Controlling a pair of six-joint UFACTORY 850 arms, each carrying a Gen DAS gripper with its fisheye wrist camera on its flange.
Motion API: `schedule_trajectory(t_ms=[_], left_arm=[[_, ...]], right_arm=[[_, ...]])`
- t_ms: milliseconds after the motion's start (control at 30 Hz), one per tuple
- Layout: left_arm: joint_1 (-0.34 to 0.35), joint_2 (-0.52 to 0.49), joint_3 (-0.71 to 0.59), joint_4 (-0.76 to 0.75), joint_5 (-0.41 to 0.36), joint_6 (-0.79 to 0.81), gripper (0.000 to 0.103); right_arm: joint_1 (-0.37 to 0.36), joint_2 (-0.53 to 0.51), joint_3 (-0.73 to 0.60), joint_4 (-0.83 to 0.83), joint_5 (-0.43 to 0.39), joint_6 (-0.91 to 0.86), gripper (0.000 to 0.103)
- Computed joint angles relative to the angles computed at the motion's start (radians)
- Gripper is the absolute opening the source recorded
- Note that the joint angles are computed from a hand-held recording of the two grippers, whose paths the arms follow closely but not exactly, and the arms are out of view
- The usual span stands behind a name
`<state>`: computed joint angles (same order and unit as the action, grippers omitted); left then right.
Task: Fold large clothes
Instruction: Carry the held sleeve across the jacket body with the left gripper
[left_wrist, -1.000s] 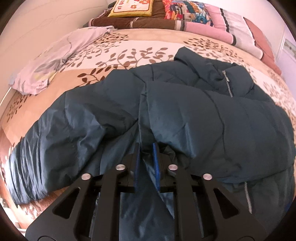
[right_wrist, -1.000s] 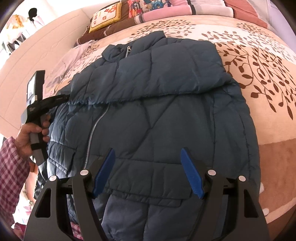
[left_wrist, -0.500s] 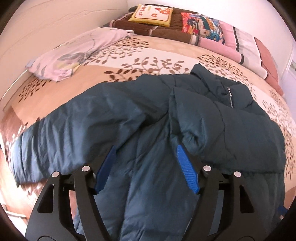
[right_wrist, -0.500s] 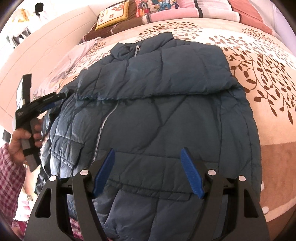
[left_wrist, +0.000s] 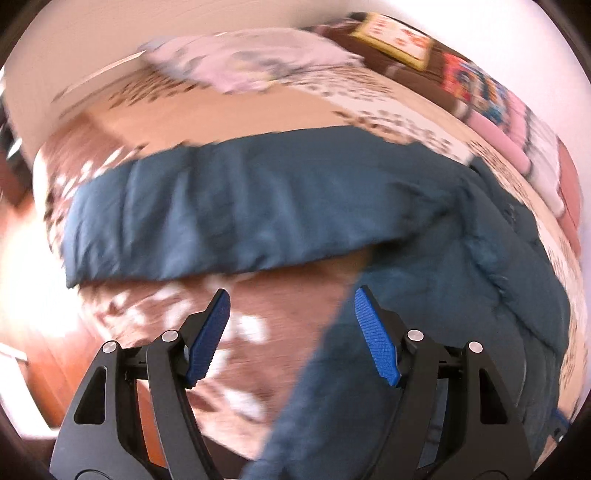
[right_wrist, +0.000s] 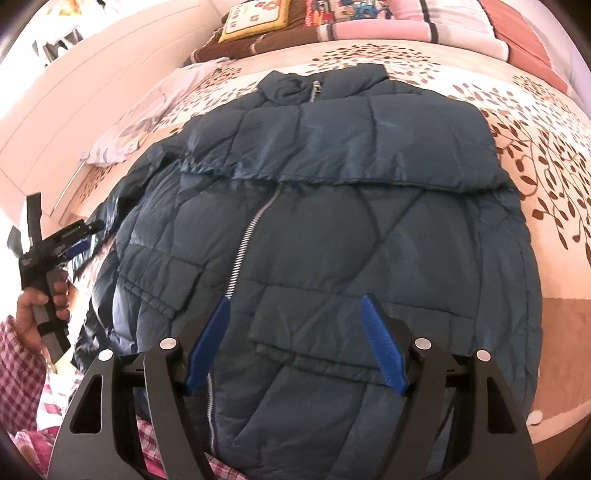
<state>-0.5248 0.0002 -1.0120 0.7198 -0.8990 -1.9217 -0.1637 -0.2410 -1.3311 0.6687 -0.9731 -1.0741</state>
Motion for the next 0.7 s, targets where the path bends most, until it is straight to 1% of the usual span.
schedule_trajectory(t_ms=[133,300,467,700], left_arm=[[0.009,0.086,0.121,0.031,0.034,-0.177,0.069],[0.031,0.169,0.243,0.080,0.146,-0.406,0.069],[0.060,0.176,0.281,0.116,0.190,-0.494,0.069],[0.117,0.164,0.282,0.176,0.204,-0.563,0.069]], right_arm=[[0.016,0.015,0.018,-0.023,0.011,-0.005,0.072],[0.031,0.020,0.026,-0.043,0.024,0.007,0.072],[0.042,0.017,0.026,-0.060,0.031,0.022,0.072],[0.056,0.016,0.029,-0.086,0.042,0.037,0.072]])
